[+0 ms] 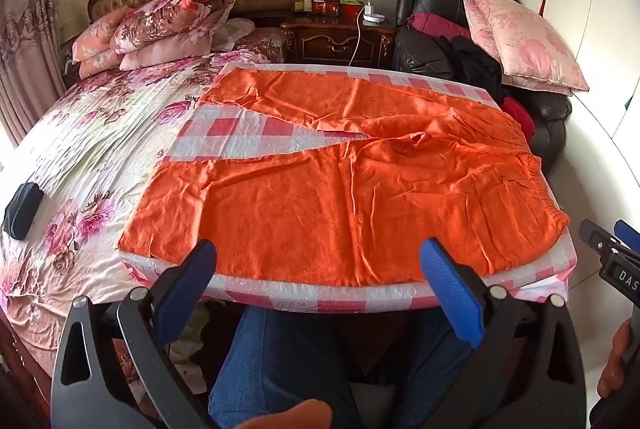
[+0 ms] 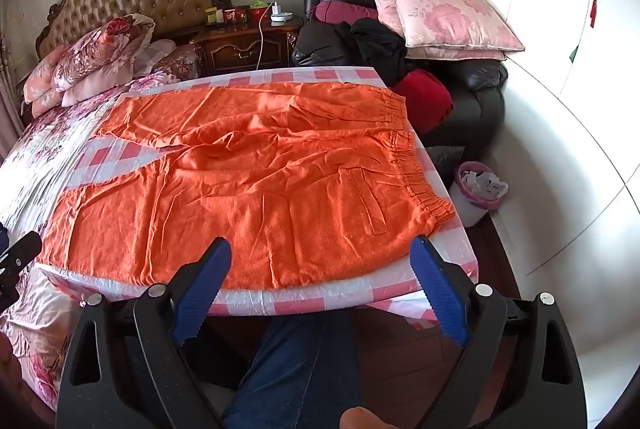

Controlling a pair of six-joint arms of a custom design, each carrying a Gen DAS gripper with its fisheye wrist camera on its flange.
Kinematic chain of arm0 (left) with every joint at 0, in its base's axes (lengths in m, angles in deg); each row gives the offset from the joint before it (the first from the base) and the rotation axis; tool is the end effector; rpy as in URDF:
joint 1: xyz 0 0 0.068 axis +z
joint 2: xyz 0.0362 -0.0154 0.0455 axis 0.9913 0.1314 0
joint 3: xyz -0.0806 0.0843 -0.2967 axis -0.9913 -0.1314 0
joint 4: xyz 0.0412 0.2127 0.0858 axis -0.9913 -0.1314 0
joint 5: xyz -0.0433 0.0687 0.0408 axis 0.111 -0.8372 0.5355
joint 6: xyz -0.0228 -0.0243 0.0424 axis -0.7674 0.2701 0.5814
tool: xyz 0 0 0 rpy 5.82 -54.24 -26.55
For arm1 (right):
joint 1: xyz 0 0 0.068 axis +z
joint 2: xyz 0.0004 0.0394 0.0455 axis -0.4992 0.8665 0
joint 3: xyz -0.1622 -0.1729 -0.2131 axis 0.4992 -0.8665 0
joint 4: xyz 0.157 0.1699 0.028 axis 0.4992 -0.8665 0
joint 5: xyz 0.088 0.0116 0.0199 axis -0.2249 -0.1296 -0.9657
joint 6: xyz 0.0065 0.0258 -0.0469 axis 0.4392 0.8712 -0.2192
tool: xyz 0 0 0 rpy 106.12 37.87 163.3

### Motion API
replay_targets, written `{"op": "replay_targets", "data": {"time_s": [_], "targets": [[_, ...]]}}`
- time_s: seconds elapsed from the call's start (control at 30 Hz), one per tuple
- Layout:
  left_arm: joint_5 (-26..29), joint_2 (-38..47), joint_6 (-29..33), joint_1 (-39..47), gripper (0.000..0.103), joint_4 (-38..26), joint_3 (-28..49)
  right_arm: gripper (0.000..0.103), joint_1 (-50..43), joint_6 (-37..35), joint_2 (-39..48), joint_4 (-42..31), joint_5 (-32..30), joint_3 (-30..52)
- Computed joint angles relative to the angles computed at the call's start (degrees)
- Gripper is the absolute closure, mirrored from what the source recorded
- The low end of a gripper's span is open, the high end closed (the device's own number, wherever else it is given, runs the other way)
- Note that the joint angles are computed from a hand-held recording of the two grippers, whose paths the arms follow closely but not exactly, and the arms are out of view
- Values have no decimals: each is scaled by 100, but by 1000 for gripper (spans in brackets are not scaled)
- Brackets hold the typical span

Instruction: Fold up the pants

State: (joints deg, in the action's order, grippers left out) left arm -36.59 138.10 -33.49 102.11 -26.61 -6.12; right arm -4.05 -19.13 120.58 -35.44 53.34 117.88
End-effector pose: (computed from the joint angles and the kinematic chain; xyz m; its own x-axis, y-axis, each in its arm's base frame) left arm 0.1726 0.0551 0.3661 -0.7348 -0.0598 -0.6756 -0.0832 0.9965 0.0022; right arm 0.2198 0.0927 0.3489 -0.7459 0.0549 -0.6638 0.0924 0.9955 -0.0214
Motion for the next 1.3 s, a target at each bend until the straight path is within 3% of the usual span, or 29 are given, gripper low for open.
{"op": "replay_targets", "data": {"time_s": [1.3], "targets": [[150,92,18,179,1,-33,63,15,-23,-13,9,-41,37,51]]}}
